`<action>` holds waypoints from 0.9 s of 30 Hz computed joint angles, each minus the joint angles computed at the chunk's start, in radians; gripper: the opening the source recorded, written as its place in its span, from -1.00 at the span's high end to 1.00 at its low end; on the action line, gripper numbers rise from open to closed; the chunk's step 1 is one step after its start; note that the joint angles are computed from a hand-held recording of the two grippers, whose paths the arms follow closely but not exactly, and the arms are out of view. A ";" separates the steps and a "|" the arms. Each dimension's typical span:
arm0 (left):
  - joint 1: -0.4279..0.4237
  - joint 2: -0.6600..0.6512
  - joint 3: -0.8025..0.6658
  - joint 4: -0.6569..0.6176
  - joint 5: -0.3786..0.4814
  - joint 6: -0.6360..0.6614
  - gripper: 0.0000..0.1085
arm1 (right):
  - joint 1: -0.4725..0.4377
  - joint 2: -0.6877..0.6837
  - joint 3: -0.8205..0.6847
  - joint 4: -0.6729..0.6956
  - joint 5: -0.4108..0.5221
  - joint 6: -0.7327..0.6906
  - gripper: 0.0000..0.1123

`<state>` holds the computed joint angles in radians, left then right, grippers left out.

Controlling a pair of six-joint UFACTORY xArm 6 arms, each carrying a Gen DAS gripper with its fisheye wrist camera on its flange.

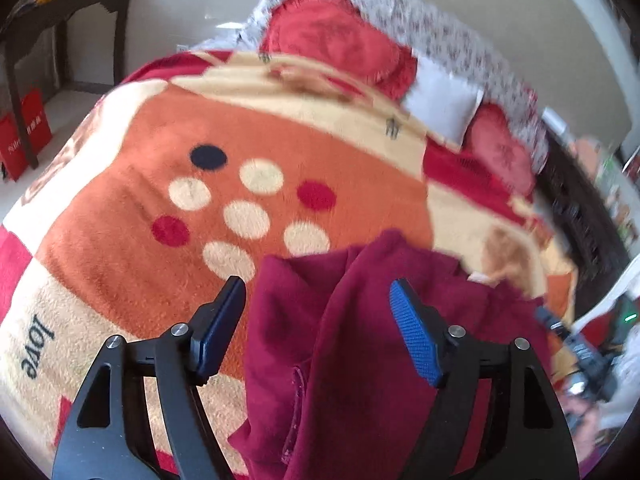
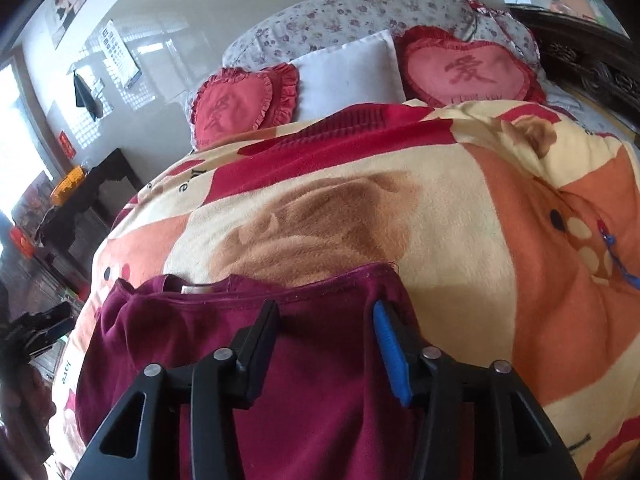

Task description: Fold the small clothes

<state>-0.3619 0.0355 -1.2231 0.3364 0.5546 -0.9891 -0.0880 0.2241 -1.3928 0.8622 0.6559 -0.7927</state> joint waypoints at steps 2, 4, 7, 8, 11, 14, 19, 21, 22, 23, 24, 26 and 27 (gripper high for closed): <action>-0.009 0.058 -0.051 -0.009 0.061 0.019 -0.38 | -0.004 -0.041 0.039 0.006 -0.008 -0.021 0.16; -0.015 0.117 -0.103 -0.025 0.129 0.033 -0.38 | -0.007 -0.065 0.070 0.009 -0.020 -0.050 0.16; -0.013 0.148 -0.111 -0.029 0.125 0.027 -0.39 | -0.009 -0.025 0.046 -0.133 -0.010 0.034 0.16; -0.012 0.144 -0.106 -0.031 0.119 0.026 -0.39 | -0.013 -0.017 0.036 -0.131 0.004 0.034 0.16; -0.013 0.105 -0.081 -0.061 0.127 0.046 -0.39 | -0.035 -0.046 0.027 -0.130 0.069 0.034 0.16; -0.021 0.032 -0.016 -0.081 0.117 0.087 -0.39 | -0.090 -0.149 0.101 -0.044 0.153 -0.050 0.12; -0.066 -0.112 0.140 -0.083 0.083 0.101 -0.39 | -0.201 -0.326 0.310 -0.005 0.250 -0.133 0.11; -0.080 -0.141 0.175 -0.110 0.091 0.113 -0.39 | -0.229 -0.365 0.365 -0.003 0.285 -0.145 0.11; -0.089 -0.150 0.190 -0.117 0.093 0.110 -0.39 | -0.245 -0.390 0.402 0.003 0.314 -0.156 0.11; -0.097 -0.162 0.209 -0.119 0.091 0.101 -0.39 | -0.251 -0.407 0.427 0.016 0.325 -0.172 0.11; -0.105 -0.171 0.226 -0.117 0.089 0.088 -0.39 | -0.253 -0.423 0.451 0.034 0.327 -0.188 0.12; -0.114 -0.181 0.245 -0.122 0.092 0.071 -0.39 | -0.248 -0.439 0.488 0.055 0.342 -0.214 0.34; -0.116 -0.184 0.250 -0.126 0.095 0.065 -0.39 | -0.234 -0.446 0.502 0.039 0.326 -0.210 0.58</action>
